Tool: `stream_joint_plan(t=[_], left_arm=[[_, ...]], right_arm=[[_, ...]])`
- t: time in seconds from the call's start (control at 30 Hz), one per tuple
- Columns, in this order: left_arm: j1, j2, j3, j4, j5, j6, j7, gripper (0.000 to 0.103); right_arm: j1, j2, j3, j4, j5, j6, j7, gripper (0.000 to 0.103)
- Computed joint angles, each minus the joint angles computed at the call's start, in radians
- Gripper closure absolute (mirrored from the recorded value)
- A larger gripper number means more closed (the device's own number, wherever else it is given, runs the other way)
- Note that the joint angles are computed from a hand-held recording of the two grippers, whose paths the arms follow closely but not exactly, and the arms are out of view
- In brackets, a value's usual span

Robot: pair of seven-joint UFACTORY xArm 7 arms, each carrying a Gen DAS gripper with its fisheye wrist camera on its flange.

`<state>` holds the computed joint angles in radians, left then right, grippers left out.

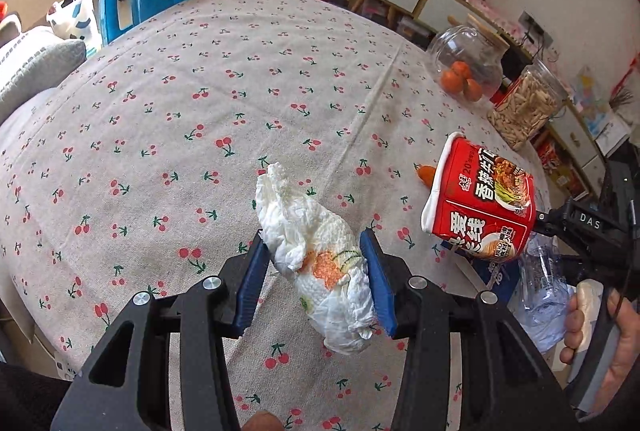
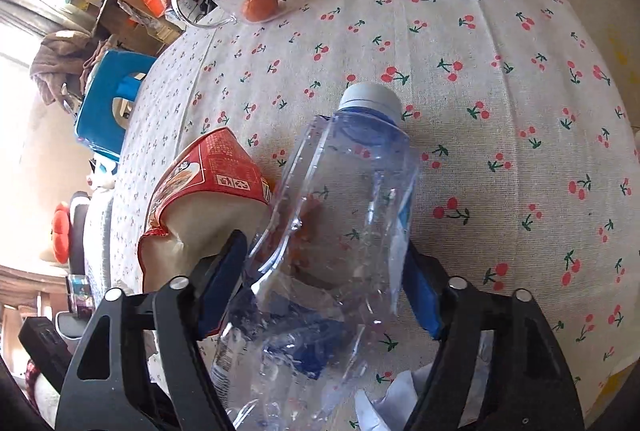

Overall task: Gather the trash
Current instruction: 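Grasp the clear plastic bottle with the right tool while the left tool holds the tissue, then lift the bottle with the right tool while the left tool holds the tissue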

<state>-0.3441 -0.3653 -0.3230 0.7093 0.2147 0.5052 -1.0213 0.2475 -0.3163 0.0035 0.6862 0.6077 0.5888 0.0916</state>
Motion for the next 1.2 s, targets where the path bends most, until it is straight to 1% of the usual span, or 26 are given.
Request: stream_joint_plan(t=[0.1,0.27,0.53,0.7,0.83,0.97,1.1,1.2], left_arm=[[0.001,-0.009,0.011,-0.013,-0.012,-0.014,0.003,0.057],[0.018,-0.026,-0.002,-0.020,0.005,-0.024,-0.012,0.057],[0.031,-0.048,-0.014,-0.023,0.015,-0.039,-0.032,0.057],[0.041,-0.054,-0.035,-0.011,0.037,-0.034,-0.051,0.057],[0.044,-0.058,-0.050,0.003,0.054,-0.023,-0.073,0.057],[0.056,-0.062,-0.081,0.029,0.093,-0.003,-0.112,0.057],[0.082,-0.058,-0.134,0.075,0.175,0.043,-0.179,0.057],[0.078,-0.038,-0.153,0.113,0.213,0.061,-0.223,0.057]], right_arm=[[-0.005,-0.030,0.024,-0.015,-0.044,-0.037,0.033,0.041],[0.035,-0.081,-0.003,-0.022,-0.025,-0.087,-0.009,0.041],[0.067,-0.179,-0.029,-0.066,-0.031,-0.150,-0.035,0.041],[0.059,-0.256,-0.018,-0.109,-0.096,-0.190,-0.011,0.041],[0.051,-0.318,-0.023,-0.142,-0.155,-0.207,0.005,0.040],[0.017,-0.376,0.002,-0.176,-0.232,-0.231,0.048,0.040],[-0.036,-0.442,0.033,-0.208,-0.325,-0.254,0.098,0.040],[-0.066,-0.491,0.038,-0.235,-0.382,-0.278,0.122,0.040]])
